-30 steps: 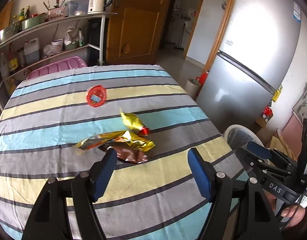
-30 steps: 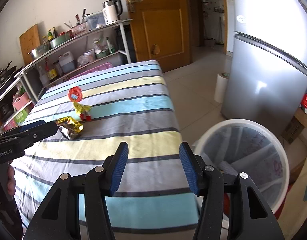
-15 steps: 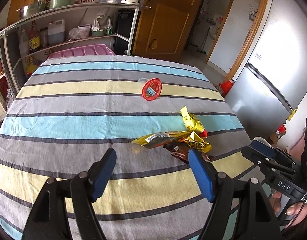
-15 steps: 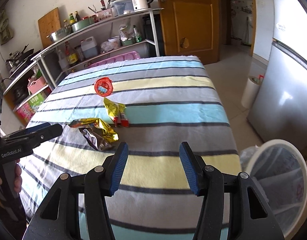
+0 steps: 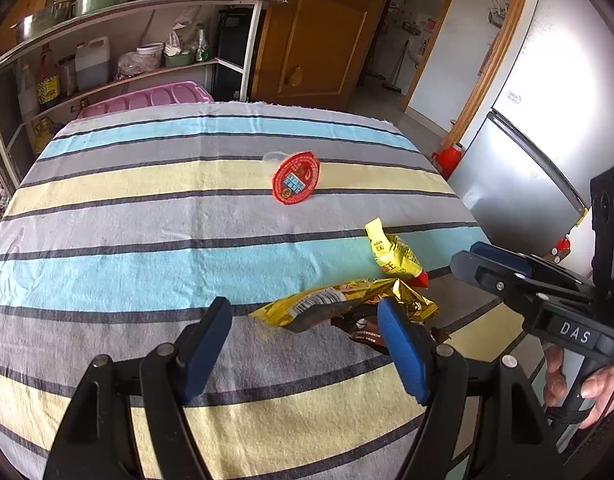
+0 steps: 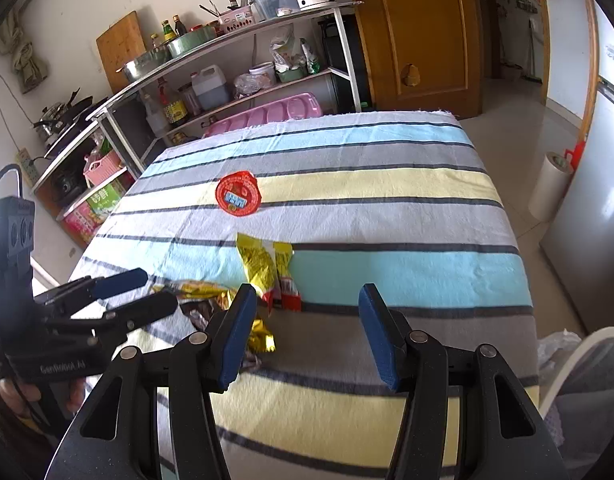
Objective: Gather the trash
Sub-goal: 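Move both grippers back over the remaining wrappers on the table, then grasp the yellow packet with the right gripper while the left grasps the gold wrapper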
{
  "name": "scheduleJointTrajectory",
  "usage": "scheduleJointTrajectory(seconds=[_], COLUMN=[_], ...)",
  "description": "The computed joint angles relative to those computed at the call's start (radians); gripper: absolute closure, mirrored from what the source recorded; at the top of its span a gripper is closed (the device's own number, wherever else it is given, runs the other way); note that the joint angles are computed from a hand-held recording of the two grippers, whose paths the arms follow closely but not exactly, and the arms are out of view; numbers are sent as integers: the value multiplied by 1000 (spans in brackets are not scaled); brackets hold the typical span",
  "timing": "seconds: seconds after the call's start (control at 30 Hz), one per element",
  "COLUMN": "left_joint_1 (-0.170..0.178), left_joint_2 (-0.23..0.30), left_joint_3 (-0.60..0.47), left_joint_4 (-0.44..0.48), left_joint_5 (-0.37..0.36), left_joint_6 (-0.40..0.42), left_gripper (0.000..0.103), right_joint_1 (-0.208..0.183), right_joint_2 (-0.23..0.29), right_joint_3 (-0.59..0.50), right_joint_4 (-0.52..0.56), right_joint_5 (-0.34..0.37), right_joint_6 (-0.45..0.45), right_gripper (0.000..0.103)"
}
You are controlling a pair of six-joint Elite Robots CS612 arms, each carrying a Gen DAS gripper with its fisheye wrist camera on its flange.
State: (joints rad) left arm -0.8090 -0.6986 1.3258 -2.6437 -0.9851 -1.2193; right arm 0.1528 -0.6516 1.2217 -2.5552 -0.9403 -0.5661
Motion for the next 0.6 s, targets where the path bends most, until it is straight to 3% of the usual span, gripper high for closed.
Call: scheduleJointTrajectory(seconds=[0.33,0.6], left_joint_1=[21,32], left_joint_2=[17,23], left_joint_3=[-26,-31], left_joint_4=[43,21], left_joint_5=[-39,-41], left_joint_6=[7,40], left_gripper=[26,26], right_joint_1=[21,38], right_joint_2=[51,73], right_joint_3=[-106,-149], right_joint_4=[181,243], right_joint_5=[46,31], right_joint_6=[-75,-98], right_gripper=[49,49])
